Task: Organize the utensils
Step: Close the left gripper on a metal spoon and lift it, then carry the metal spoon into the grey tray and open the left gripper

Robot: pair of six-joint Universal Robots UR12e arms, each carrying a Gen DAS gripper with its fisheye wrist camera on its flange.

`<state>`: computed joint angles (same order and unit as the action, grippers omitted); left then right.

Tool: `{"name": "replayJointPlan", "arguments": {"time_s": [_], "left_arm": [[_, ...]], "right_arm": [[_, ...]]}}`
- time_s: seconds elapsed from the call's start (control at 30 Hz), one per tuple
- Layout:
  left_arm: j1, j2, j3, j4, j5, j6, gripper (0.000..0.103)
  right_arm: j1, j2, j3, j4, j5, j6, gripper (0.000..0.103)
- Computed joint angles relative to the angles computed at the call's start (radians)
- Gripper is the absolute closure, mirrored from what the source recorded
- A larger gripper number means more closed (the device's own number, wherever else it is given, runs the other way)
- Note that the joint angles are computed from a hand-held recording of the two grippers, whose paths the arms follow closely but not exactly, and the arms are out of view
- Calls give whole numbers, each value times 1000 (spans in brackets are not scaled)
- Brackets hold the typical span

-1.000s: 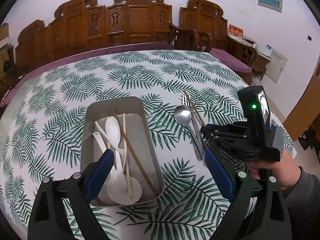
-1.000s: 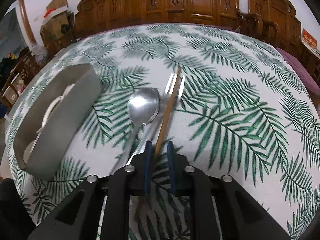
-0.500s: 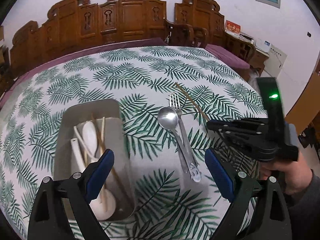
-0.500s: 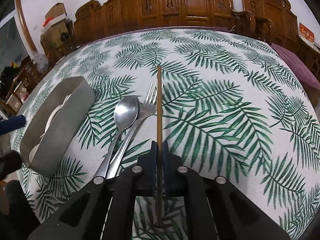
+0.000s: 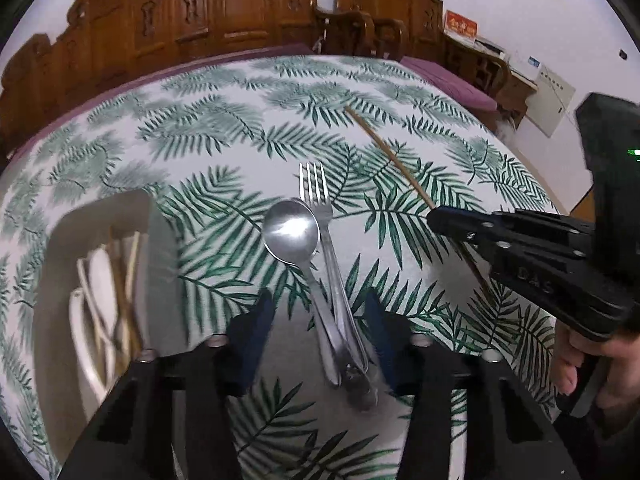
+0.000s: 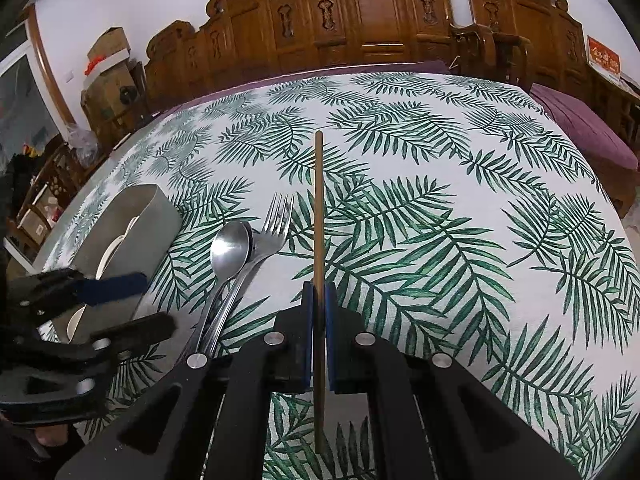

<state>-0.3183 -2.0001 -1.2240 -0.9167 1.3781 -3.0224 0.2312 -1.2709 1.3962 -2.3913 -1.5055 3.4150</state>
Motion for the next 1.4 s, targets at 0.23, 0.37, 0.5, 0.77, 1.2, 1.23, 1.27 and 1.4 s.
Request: {"name": "replayJointPlan", "arguments": {"time_s": [0.23, 0.37, 0.5, 0.77, 1.2, 1.23, 1.27, 1.4], "left_arm": [[-5, -43, 51, -71, 14, -26, 85], [-9, -55, 69, -90, 35, -28, 86], [-7, -60, 75, -96, 27, -39, 86], [-4, -59, 76, -105, 17, -45, 96], [3, -41, 52, -72, 47, -30, 98], [3, -39, 49, -66, 48, -27, 98], [3, -36, 47, -60, 49, -24, 98], [5, -23, 38, -42, 49, -17, 98]], "right_arm": [[0, -1, 1, -7, 14, -1, 96], [0, 0, 0, -7, 19, -2, 96], [1, 0, -1, -9, 22, -5, 96], [2, 1, -2, -9, 24, -8, 96], [7, 7, -12, 0, 25, -20, 96], [7, 7, -12, 1, 25, -21, 96], [8, 7, -12, 1, 24, -22, 96], [11, 9, -17, 2, 23, -29, 96]]}}
